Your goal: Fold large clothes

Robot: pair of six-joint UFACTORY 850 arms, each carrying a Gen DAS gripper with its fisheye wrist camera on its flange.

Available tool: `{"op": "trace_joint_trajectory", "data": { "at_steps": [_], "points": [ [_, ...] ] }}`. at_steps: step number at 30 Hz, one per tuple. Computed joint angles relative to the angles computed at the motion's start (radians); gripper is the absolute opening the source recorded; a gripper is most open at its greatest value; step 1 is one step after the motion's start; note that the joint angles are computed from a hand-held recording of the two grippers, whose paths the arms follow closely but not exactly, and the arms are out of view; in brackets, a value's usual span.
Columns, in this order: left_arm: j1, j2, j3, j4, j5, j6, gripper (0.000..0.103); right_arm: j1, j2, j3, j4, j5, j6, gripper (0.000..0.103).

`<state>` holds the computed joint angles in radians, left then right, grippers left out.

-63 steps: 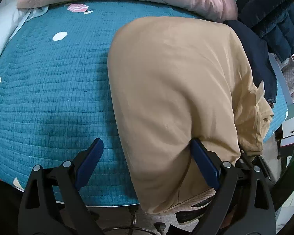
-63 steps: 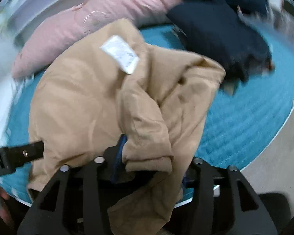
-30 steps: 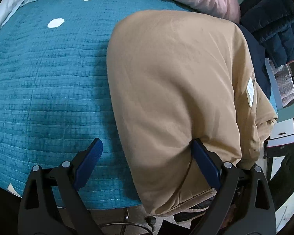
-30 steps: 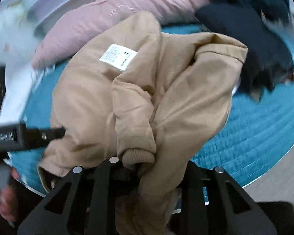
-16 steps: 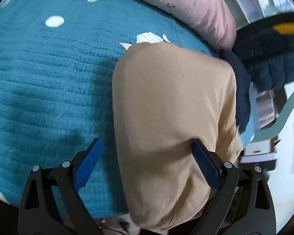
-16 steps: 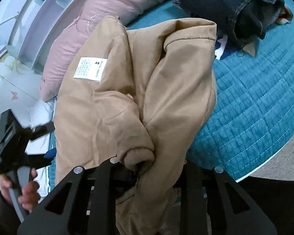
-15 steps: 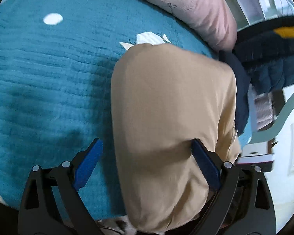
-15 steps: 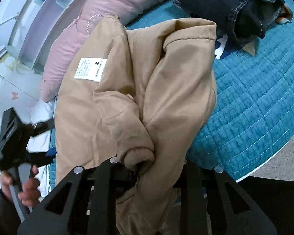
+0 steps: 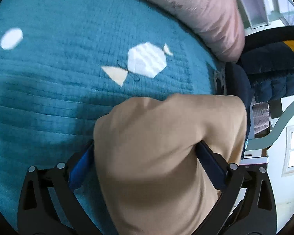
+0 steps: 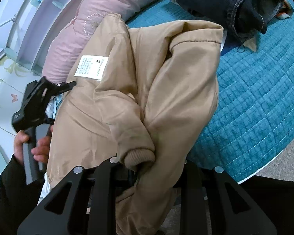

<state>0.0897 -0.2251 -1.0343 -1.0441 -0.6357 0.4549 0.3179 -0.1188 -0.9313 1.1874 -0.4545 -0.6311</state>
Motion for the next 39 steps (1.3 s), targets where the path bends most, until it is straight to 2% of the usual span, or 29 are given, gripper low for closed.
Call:
{"op": "trace_joint_trajectory", "data": {
  "at_steps": [2,4,6,9,12,16,21,27,32,37,39],
  "points": [
    [-0.003,-0.015,-0.004,-0.03,0.0,0.027,0.098,0.0,-0.006,-0.006,0.002,-0.004,0.0,0.021],
    [-0.016,-0.004,0.001,-0.039,0.021,0.057,0.083,-0.005,-0.013,-0.01,0.023,-0.017,-0.012,0.021],
    [-0.029,0.01,0.003,-0.031,0.04,0.098,0.06,-0.011,-0.018,-0.016,0.042,-0.035,-0.022,0.021],
    [-0.035,0.055,0.025,-0.053,0.063,0.153,0.044,-0.008,-0.006,-0.019,0.041,-0.027,-0.042,0.02],
    [-0.035,0.116,0.048,-0.107,0.079,0.248,0.04,-0.005,0.012,-0.027,0.031,-0.032,-0.066,0.019],
    [-0.041,0.178,0.02,-0.125,0.061,0.293,0.04,-0.02,0.042,-0.042,0.04,-0.056,-0.088,0.019],
    [-0.078,0.166,-0.099,-0.119,0.039,0.276,0.04,-0.085,0.07,-0.109,0.037,-0.091,-0.102,0.019],
    [-0.187,-0.019,-0.38,-0.092,0.04,0.232,0.04,-0.207,0.03,-0.226,0.019,-0.116,-0.11,0.019],
    [-0.263,-0.26,-0.7,-0.023,-0.001,0.142,0.041,-0.308,-0.043,-0.331,0.023,-0.105,-0.141,0.019],
    [-0.323,-0.552,-1.129,0.168,-0.069,-0.069,0.042,-0.382,-0.153,-0.422,0.088,-0.125,-0.148,0.019],
    [-0.338,-0.63,-1.236,0.216,-0.086,-0.142,0.045,-0.406,-0.203,-0.453,0.101,-0.13,-0.135,0.02]
  ]
}}
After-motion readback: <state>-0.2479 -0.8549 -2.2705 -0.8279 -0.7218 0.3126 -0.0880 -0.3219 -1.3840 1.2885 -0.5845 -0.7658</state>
